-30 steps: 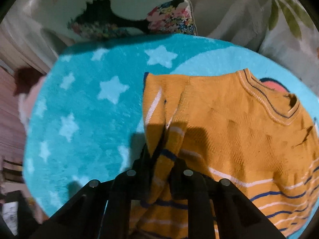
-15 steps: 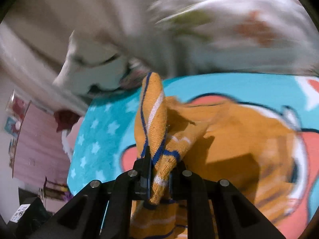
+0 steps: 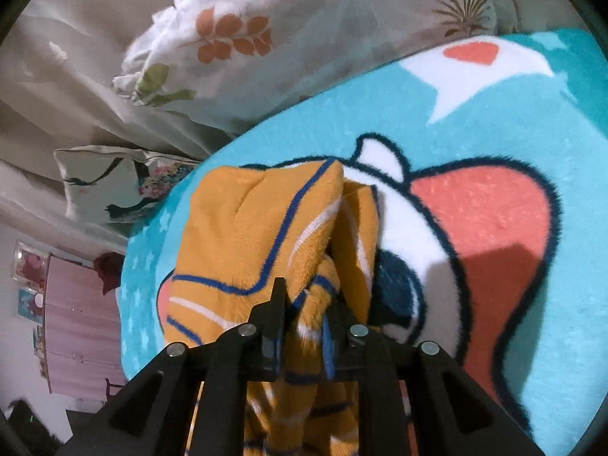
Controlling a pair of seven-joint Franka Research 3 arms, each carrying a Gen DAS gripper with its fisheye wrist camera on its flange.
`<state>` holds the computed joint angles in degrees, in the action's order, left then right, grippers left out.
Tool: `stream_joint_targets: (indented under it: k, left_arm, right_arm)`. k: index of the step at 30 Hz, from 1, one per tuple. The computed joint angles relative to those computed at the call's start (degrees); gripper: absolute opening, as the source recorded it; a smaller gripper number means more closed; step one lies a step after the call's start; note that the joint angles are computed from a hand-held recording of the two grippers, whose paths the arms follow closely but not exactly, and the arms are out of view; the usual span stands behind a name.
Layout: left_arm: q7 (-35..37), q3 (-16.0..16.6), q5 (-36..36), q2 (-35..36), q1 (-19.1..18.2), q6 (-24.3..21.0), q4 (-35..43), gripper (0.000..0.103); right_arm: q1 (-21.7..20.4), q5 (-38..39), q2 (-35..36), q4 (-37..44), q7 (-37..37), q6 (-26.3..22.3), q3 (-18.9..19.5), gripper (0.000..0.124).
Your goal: Fold small clothes
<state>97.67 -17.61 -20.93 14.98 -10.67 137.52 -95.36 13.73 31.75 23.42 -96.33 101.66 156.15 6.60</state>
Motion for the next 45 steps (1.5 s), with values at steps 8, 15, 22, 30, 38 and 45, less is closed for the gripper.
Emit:
stream_joint_targets:
  k: [8,15,22,30,38,45]
  left_arm:
    - [-18.2,4.8,12.9,-5.5,-0.3,7.8,-6.5,0.067]
    - [-32.0,6.6,33.3,-7.1,-2.9,10.0,-7.6,0.082]
    - [-35.1,5.9,40.9,-9.4,-2.9,11.4,-10.3,0.087]
    - [-28.2,5.3,37.7,-9.4,-1.3,13.7,-11.7,0.096]
    - [-7.5,3.3,12.3,-4.1,4.3,8.4,-8.2,0.096]
    - [-0.2,1.3,0.3,8.2,8.1,0.5,4.9,0.096]
  right_arm:
    - [6.6,-14.4,-9.4,-9.5,6.0,4.8,-3.4,0.054]
    - [15.3,-41.8,-7.3,-9.5,23.1,0.4,-10.1,0.048]
    - [12.4,-45.7,-9.1,-12.9,28.2,-0.6,-9.0,0.059]
    - [11.4,-51.5,-15.2,-17.3,41.2,-2.8,-8.8,0.061]
    - [6.5,-50.6,-20.3,-25.1,51.8,6.2,-4.9,0.068]
    - [3.8,-30.9,-11.6,-16.7,33.2,8.5,-1.9,0.078]
